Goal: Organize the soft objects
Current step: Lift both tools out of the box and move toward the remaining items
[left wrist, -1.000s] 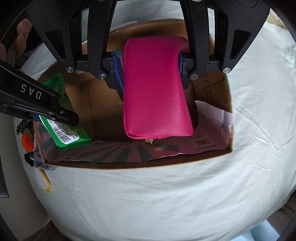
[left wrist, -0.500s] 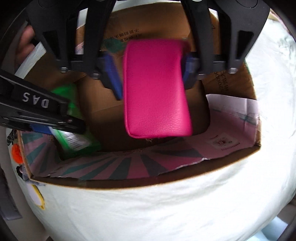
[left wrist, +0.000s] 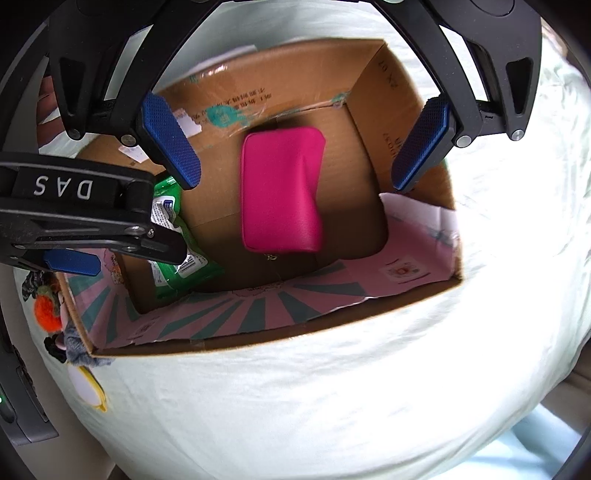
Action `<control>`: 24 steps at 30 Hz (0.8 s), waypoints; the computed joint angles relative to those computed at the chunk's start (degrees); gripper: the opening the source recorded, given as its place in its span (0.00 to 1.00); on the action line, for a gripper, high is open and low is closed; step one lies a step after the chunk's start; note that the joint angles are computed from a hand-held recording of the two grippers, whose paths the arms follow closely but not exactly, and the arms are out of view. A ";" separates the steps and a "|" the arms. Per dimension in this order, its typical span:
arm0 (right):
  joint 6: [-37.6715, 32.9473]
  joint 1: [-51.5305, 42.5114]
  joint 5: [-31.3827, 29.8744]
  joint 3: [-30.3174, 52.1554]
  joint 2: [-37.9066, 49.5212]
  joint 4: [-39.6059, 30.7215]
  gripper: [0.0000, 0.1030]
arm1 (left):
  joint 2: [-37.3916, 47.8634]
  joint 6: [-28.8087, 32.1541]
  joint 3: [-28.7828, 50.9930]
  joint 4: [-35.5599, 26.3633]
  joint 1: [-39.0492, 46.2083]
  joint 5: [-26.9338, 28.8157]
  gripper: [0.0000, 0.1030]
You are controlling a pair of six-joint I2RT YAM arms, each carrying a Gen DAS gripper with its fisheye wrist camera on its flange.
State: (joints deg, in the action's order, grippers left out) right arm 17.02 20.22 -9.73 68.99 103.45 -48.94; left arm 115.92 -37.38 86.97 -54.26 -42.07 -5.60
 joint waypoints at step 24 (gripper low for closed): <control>2.91 9.56 8.29 9.86 -28.14 -19.48 1.00 | -29.76 -13.43 0.30 -19.23 -11.33 -13.96 1.00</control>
